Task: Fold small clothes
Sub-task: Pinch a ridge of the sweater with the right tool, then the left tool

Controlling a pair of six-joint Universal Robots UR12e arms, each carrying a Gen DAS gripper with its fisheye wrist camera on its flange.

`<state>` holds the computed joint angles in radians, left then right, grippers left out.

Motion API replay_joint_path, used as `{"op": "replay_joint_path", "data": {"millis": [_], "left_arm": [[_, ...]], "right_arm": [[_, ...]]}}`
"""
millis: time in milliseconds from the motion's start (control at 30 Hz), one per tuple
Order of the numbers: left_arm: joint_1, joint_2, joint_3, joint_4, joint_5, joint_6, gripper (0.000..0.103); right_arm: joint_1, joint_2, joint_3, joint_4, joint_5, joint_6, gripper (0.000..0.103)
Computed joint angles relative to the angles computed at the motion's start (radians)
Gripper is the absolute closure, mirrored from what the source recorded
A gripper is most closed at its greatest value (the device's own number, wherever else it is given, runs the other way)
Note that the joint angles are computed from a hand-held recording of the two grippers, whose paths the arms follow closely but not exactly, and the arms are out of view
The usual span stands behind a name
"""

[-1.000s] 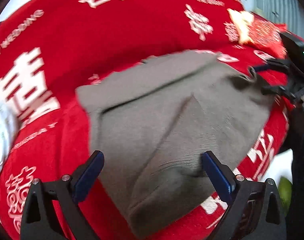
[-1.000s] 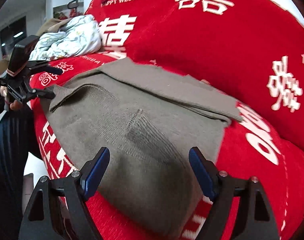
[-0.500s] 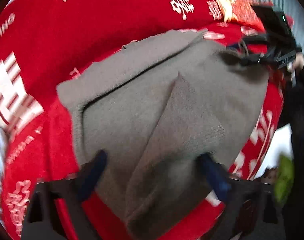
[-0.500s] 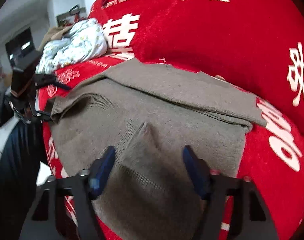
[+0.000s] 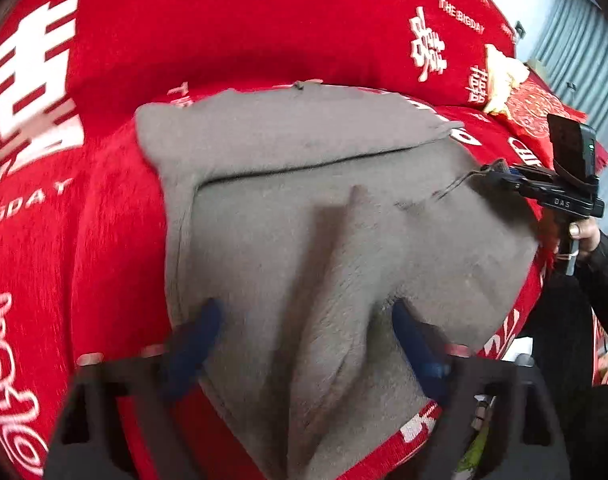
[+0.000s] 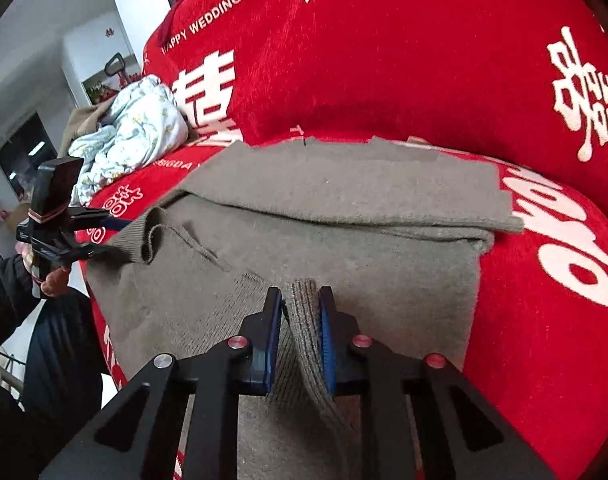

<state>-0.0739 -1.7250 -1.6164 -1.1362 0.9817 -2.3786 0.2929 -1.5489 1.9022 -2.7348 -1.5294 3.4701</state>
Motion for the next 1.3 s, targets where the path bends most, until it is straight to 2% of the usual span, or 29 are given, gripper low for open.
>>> {"op": "replay_joint_path", "data": {"millis": [133,200,267,300,333,367,400,467,500,533,567,633,700,733,800,867,933,967,1000,1067,1133,1200,1233,1300], "left_arm": [[0.008,0.032,-0.034,0.013,-0.040,0.071,0.014],[-0.001,0.039,-0.037,0.012,-0.030,0.112,0.014],[-0.034,0.041,-0.054,0.091,0.050,0.133,0.014],[-0.060,0.028,-0.046,0.115,0.122,0.133,0.016],[-0.072,0.011,-0.026,0.097,0.153,0.124,0.026],[-0.072,-0.008,0.006,0.037,0.142,0.104,0.027],[-0.057,-0.029,0.037,0.006,0.089,0.042,0.027],[-0.031,-0.058,0.068,0.038,0.053,-0.135,0.027],[-0.009,-0.076,0.090,0.016,0.005,-0.225,0.027],[0.026,-0.097,0.109,-0.047,-0.084,-0.301,0.027],[0.044,-0.106,0.121,-0.100,-0.132,-0.334,0.027],[0.056,-0.088,0.101,-0.096,-0.138,-0.302,0.027],[0.054,-0.064,0.077,-0.094,-0.122,-0.224,0.027],[0.047,-0.055,0.075,-0.128,-0.108,-0.161,0.027],[0.028,-0.044,0.071,-0.155,-0.069,-0.087,0.027],[0.006,-0.031,0.060,-0.128,-0.029,-0.043,0.026],[-0.013,-0.024,0.057,-0.115,0.000,-0.019,0.026],[-0.022,-0.024,0.057,-0.104,0.019,-0.020,0.026],[-0.034,-0.031,0.063,-0.089,0.043,-0.028,0.026],[-0.045,-0.038,0.068,-0.053,0.071,-0.061,0.027],[-0.018,-0.061,0.096,-0.090,-0.012,-0.145,0.034],[0.015,-0.080,0.111,-0.126,-0.094,-0.241,0.034],[0.025,-0.085,0.114,-0.148,-0.118,-0.256,0.034],[0.024,-0.075,0.106,-0.147,-0.098,-0.217,0.034]], "right_arm": [[0.000,0.005,0.001,-0.003,0.014,0.007,0.082],[0.004,0.009,-0.001,0.007,0.006,-0.002,0.082],[0.007,0.014,-0.001,0.010,0.000,-0.005,0.082],[0.008,0.016,0.000,0.003,-0.003,-0.003,0.082],[0.008,0.017,0.002,-0.005,-0.006,0.001,0.082],[0.008,0.018,0.003,-0.008,-0.008,0.005,0.082],[0.008,0.018,0.003,-0.008,-0.010,0.008,0.082],[0.009,0.017,0.006,-0.010,-0.014,0.015,0.082],[0.009,0.016,0.008,-0.012,-0.016,0.020,0.082],[0.008,0.015,0.011,-0.016,-0.015,0.024,0.082],[0.007,0.015,0.013,-0.020,-0.014,0.026,0.082],[0.005,0.015,0.018,-0.029,-0.011,0.031,0.082],[0.002,0.013,0.024,-0.038,-0.005,0.038,0.082],[0.002,0.014,0.025,-0.040,-0.005,0.040,0.082],[0.003,0.016,0.024,-0.041,-0.008,0.040,0.081],[0.004,0.017,0.022,-0.038,-0.012,0.035,0.079],[0.007,0.019,0.019,-0.036,-0.018,0.026,0.072],[0.010,0.020,0.018,-0.034,-0.024,0.022,0.069],[0.014,0.022,0.014,-0.025,-0.035,0.019,0.061],[0.017,0.025,0.011,-0.020,-0.041,0.009,0.060],[0.017,0.025,0.010,-0.018,-0.043,0.007,0.060],[0.017,0.024,0.013,-0.022,-0.041,0.009,0.060],[0.017,0.024,0.013,-0.022,-0.041,0.008,0.060],[0.017,0.025,0.013,-0.022,-0.041,0.006,0.060]]}}
